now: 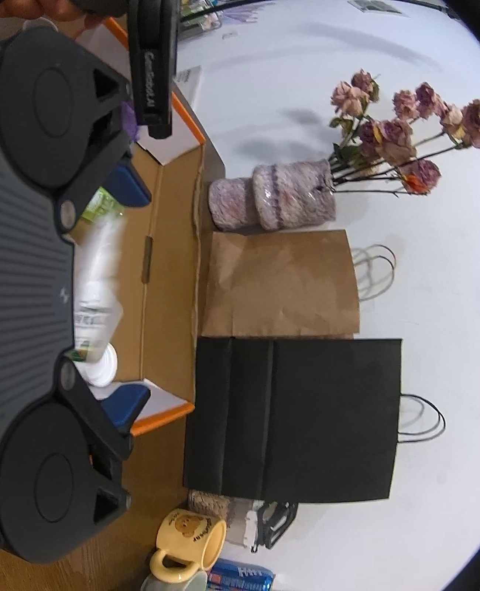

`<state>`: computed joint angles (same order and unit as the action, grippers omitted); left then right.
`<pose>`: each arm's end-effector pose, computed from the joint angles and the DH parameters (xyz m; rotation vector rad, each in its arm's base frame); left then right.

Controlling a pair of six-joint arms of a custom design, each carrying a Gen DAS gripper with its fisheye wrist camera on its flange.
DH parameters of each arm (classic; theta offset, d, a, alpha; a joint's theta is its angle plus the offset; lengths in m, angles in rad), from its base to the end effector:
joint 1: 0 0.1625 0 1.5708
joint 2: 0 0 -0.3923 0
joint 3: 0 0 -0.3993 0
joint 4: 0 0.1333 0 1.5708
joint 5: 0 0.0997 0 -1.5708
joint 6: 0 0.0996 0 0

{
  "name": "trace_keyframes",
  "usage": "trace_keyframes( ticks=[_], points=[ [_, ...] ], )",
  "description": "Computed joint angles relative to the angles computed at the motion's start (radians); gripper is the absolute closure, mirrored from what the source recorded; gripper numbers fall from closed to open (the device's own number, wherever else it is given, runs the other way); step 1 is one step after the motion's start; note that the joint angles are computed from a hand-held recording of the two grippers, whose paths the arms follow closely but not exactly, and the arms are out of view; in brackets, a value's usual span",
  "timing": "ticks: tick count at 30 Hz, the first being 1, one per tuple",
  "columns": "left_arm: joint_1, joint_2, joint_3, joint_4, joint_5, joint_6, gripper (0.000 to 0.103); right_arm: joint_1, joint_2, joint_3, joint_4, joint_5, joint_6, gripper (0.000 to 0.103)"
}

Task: Organize rigid objects
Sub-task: 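Lower and release the spray bottle and purple cap into the box, then withdraw both grippers from the box toward the remaining objects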

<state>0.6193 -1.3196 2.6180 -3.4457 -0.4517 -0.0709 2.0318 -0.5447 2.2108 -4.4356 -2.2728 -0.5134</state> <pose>-0.1248 -0.3627 0.1758 0.5498 2.0948 -1.2031 0.2418 -0.3317 0.0335 0.5092 -2.0621 1.3875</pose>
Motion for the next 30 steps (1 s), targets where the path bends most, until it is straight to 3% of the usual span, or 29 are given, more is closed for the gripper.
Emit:
trace_keyframes(
  ticks=[2,4,30],
  points=[
    [-0.003,0.006,0.000,-0.017,0.012,0.003,0.000,0.001,-0.001,0.001,-0.007,-0.001,0.000,0.000],
    [-0.009,0.022,0.002,-0.062,0.023,0.022,0.000,0.001,0.000,0.002,-0.016,0.000,0.000,0.000],
    [-0.030,-0.039,0.024,0.034,0.022,-0.043,0.000,0.015,-0.004,0.017,-0.051,0.005,-0.001,0.000]
  ],
)
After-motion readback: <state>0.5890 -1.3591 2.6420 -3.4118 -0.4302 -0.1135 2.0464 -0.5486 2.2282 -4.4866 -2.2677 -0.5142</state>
